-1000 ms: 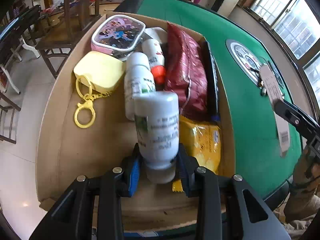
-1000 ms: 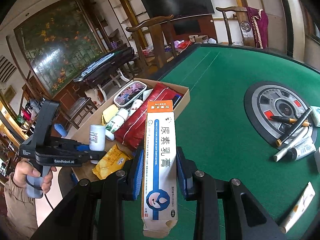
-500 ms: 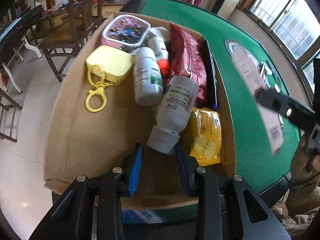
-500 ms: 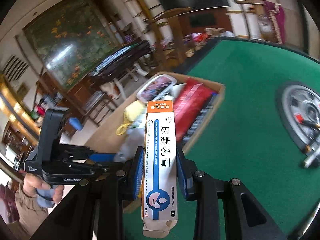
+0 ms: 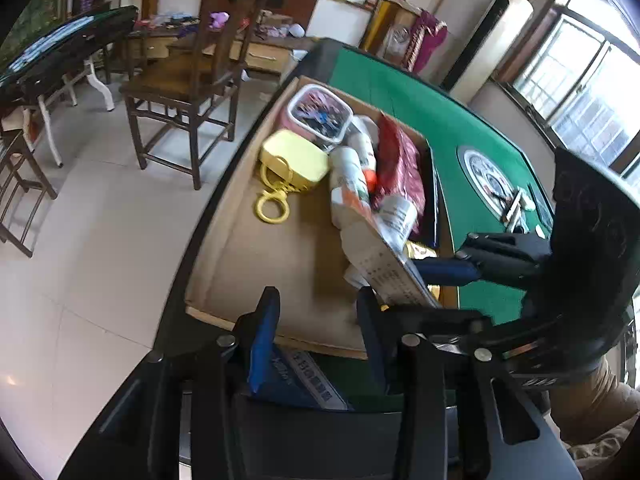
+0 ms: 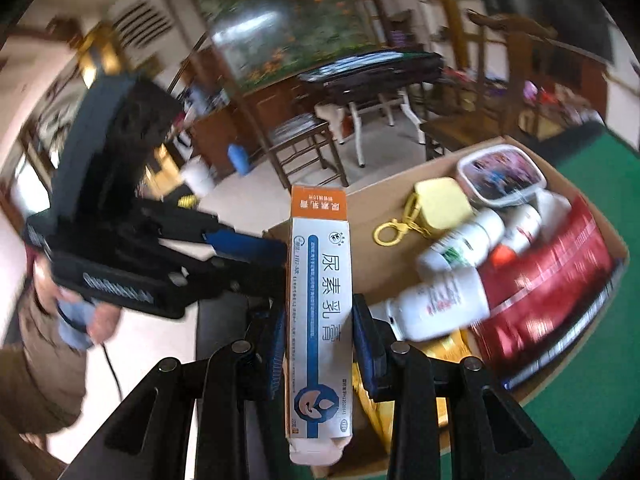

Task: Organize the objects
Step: 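Lower white bottle into box with left gripper while right gripper lowers ointment box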

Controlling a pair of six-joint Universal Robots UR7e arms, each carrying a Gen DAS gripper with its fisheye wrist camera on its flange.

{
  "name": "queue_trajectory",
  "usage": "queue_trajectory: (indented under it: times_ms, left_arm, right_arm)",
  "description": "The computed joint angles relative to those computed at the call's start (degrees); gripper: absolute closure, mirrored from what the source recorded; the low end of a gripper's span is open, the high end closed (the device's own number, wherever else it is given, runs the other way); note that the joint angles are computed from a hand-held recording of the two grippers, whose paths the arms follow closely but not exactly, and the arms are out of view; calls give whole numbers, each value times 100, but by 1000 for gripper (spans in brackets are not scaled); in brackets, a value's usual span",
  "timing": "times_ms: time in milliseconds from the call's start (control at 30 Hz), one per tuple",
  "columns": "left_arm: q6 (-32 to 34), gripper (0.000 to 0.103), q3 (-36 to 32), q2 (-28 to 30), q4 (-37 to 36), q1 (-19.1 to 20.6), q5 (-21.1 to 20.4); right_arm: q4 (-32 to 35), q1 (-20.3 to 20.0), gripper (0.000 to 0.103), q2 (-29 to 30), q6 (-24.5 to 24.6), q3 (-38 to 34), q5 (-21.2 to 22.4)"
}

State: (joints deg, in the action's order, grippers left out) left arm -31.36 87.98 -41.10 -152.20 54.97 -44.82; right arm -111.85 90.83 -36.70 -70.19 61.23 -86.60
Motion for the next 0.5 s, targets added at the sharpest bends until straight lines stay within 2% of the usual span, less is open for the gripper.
queue_trajectory:
  times_ms: [267,333,400,500]
  left_arm:
    - [-144,60,133,-117,-182,-96,304]
    - [-127,59,150,-135,-254,-111,315]
    - [-148,58,129,-126,-238,-128,341]
    - [-91,58,16,-44,-272,-142,274]
  right_arm:
    - [-616,110,70,67,-985,253,-425]
    - [-243,111,73,124,-1048,107,-556]
    - [-516,105,73,58,-1218,307,-795]
    - [-254,32,72,99,-1010,87,-704]
